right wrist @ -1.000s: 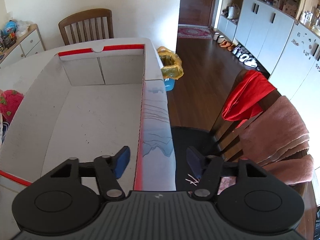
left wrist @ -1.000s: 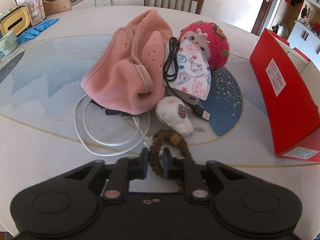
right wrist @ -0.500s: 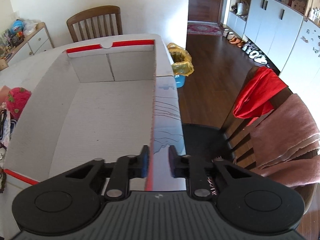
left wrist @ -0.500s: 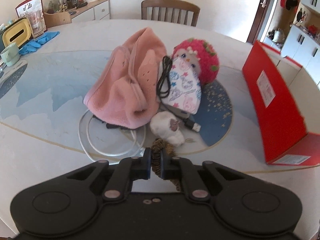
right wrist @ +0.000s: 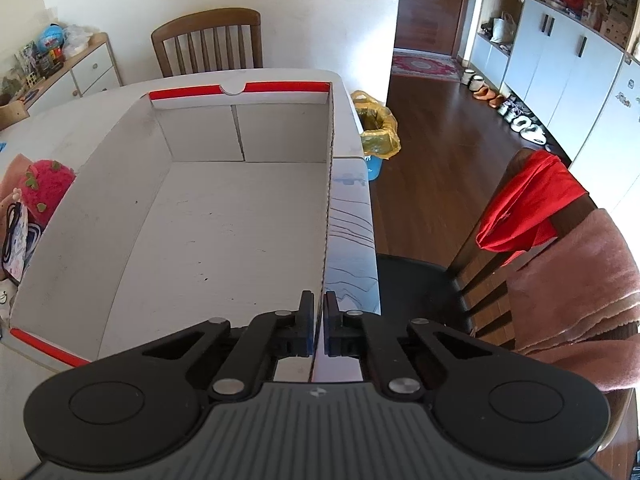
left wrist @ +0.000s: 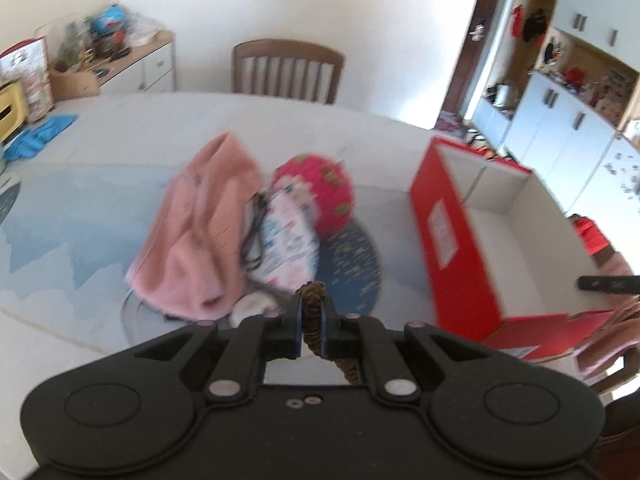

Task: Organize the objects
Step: 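Carry the bracelet over the cardboard box with the left tool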

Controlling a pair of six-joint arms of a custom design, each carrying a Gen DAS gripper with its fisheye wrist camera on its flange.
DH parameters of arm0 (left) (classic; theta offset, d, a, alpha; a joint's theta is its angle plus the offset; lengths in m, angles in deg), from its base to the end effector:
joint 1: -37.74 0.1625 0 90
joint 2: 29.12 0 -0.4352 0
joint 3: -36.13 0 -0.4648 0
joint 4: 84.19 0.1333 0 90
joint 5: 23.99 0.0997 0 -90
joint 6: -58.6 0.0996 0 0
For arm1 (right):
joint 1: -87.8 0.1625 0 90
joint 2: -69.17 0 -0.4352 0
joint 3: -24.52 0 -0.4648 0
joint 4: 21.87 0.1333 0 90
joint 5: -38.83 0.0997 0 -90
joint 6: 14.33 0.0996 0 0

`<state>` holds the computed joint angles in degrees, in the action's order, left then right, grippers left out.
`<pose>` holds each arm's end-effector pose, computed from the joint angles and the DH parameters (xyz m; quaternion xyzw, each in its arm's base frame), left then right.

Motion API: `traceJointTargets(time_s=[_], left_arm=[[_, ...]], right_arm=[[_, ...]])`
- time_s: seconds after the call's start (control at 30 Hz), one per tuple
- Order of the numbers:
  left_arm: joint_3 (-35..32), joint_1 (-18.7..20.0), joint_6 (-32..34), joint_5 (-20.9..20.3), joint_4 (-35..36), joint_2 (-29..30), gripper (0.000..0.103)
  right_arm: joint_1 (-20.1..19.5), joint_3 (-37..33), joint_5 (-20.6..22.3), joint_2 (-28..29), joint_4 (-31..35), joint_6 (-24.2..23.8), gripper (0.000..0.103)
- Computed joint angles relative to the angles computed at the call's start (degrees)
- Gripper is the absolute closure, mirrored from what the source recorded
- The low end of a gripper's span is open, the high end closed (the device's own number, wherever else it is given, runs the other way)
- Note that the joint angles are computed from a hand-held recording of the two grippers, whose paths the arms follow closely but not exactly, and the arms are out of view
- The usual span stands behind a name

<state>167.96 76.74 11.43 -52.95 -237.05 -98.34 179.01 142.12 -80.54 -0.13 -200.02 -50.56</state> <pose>-0.2251 -0.4659 0.1089 0.0277 0.8610 -0.3850 0.3312 0.0970 -0.5933 0.2198 0.2101 -0.8890 0.2427 0.3265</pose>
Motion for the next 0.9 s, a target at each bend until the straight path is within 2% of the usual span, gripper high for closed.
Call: traceJointTargets(time_s=[0.27, 0.47, 0.53, 0.7, 0.9], left_arm=[[-6.1, -0.6, 18.0, -4.7, -14.5, 5.3, 0.097], [-13.5, 1.1, 30.1, -11.1, -21.5, 11.7, 0.097], [-16.3, 2.3, 32.3, -14.3, -21.5, 13.9, 0.097], [-22.1, 4.9, 35.4, -19.5, -18.2, 19.3, 0.097], [-27.2, 7.5, 37.8, -22.4, -11.9, 24.0, 0.097]], right_arm=[[-0.2, -0.2, 1.0, 0.0, 0.6, -1.0, 0.099], [-0.1, -0.7, 0.7, 0.1, 1.4, -1.5, 0.099], [0.0, -0.8, 0.5, 0.1, 1.7, -1.4, 0.099], [0.1, -0.9, -0.1, 0.1, 2.6, -1.4, 0.099], [0.4, -1.5, -0.9, 0.1, 4.5, -1.3, 0.099]])
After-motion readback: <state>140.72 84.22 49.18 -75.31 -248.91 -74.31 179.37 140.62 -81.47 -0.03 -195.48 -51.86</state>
